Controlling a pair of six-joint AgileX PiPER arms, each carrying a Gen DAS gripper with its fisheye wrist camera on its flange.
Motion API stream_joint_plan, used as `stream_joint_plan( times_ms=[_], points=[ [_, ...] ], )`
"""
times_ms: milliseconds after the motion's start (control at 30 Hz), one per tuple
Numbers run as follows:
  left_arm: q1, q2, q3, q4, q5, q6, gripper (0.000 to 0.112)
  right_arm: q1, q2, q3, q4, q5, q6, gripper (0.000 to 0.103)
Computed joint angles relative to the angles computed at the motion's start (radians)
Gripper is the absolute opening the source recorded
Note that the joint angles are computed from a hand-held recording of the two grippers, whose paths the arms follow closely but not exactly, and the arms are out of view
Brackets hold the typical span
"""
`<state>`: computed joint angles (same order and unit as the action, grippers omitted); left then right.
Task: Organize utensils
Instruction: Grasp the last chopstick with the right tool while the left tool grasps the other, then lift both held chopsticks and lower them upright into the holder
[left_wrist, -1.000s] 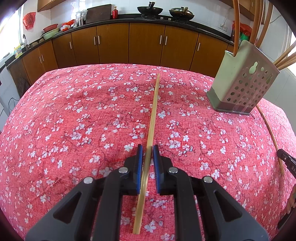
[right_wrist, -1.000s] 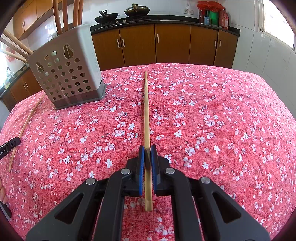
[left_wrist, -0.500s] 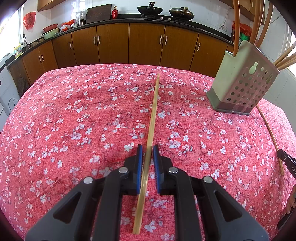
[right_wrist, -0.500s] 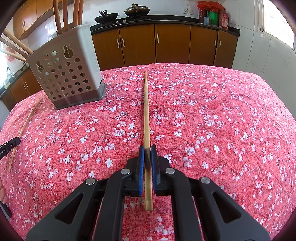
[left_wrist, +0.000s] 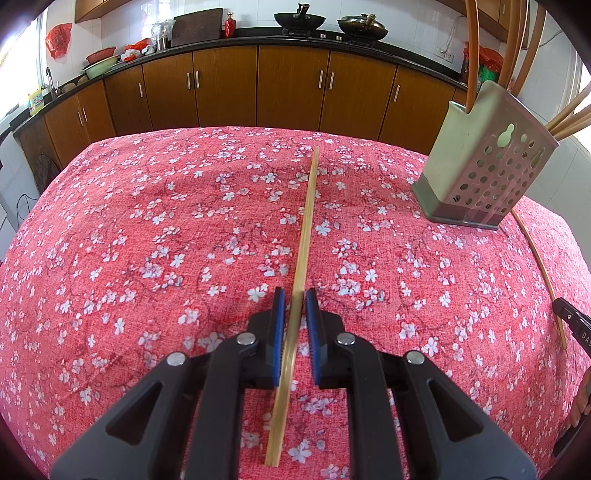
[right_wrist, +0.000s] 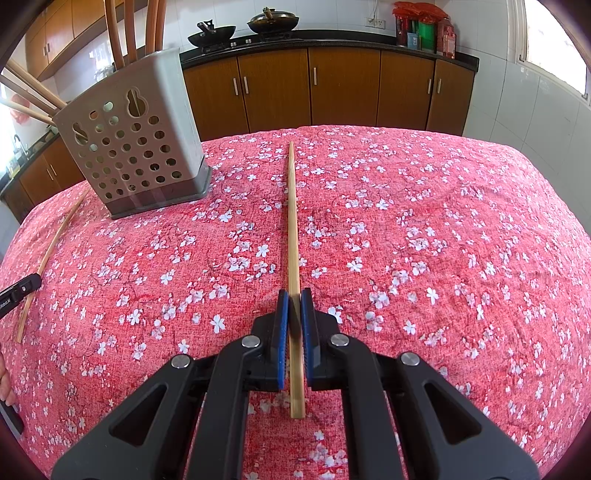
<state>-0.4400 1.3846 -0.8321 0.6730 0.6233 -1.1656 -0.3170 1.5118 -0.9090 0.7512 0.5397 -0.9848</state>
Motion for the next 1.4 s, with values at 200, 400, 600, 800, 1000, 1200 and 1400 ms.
stream_joint_plan(
  times_ms=[200, 400, 600, 800, 1000, 1200, 1400],
  points=[
    [0.000, 0.000, 0.000, 0.000, 0.000, 0.000, 0.014, 0.000, 0.001, -0.002, -0.001, 0.000, 0.001, 0.008],
    [0.001, 0.000, -0.001, -0.001, 0.000, 0.001, 0.014, -0.001, 0.001, -0.002, -0.001, 0.001, -0.001, 0.008],
    [-0.027, -0.013, 0.005, 0.009, 0.030, 0.011, 0.014, -0.001, -0.010, 0.009, -0.002, -0.001, 0.001, 0.008],
    [-0.080, -0.048, 0.034, 0.030, 0.076, -0.018, 0.011, -0.015, -0.019, 0.020, 0.025, 0.015, -0.028, 0.008],
    [-0.143, -0.113, 0.008, 0.052, 0.166, -0.016, 0.009, -0.075, -0.127, 0.055, 0.144, 0.043, -0.159, 0.008],
    [-0.231, -0.217, -0.111, 0.142, 0.289, -0.028, 0.008, -0.146, -0.238, 0.006, 0.259, 0.120, -0.245, 0.008],
    [-0.286, -0.242, -0.252, 0.177, 0.348, 0.023, 0.008, -0.195, -0.279, -0.087, 0.341, 0.208, -0.249, 0.008]
  ],
)
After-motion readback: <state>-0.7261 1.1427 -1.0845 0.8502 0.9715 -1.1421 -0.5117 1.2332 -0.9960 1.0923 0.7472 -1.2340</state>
